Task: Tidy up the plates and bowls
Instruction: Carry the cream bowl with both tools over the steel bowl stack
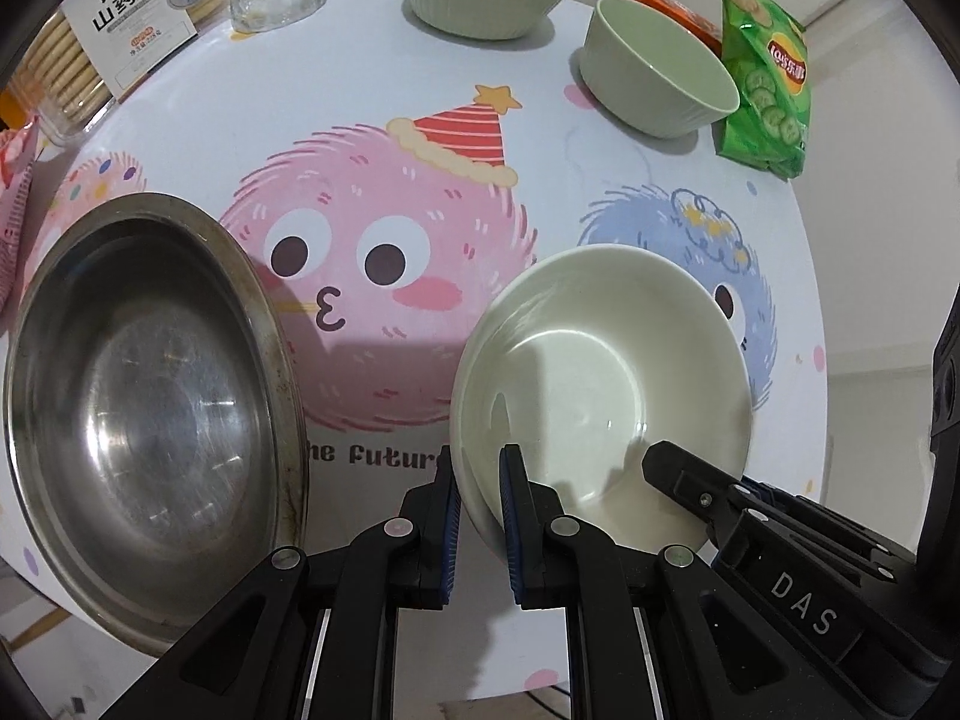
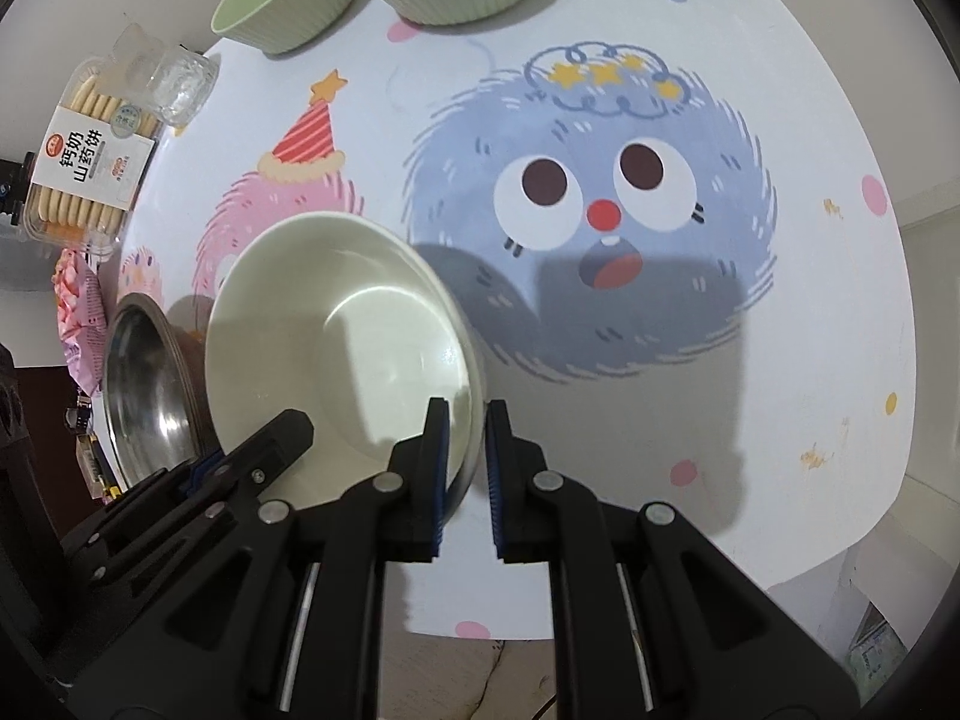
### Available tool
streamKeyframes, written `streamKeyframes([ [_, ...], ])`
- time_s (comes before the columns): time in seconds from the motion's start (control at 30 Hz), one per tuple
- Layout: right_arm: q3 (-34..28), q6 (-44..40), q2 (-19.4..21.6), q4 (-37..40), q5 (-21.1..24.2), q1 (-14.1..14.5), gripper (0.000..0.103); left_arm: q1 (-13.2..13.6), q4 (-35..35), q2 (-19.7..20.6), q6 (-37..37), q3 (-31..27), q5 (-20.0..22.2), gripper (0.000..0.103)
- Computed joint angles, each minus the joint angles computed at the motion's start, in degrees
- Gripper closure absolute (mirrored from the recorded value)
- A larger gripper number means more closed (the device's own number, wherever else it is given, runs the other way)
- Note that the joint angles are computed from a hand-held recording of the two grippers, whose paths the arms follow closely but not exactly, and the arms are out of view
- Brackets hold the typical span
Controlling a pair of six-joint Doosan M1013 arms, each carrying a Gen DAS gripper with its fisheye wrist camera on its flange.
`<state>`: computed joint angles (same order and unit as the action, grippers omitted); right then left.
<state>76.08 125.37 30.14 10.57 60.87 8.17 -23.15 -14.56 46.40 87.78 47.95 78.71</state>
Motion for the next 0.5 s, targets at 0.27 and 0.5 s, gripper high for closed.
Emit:
streamKeyframes([
  [0.27, 0.3, -0.5, 0.1, 0.0, 0.0, 0.0, 0.088, -0.2, 0.7, -0.1, 0.5, 0.8, -0.3, 0.091],
  [0.5, 0.2, -0.4, 0.3, 0.4, 0.3, 0.1, 0.088, -0.3, 1.1, -0.3, 0.9, 1.2, -1.1, 0.089],
])
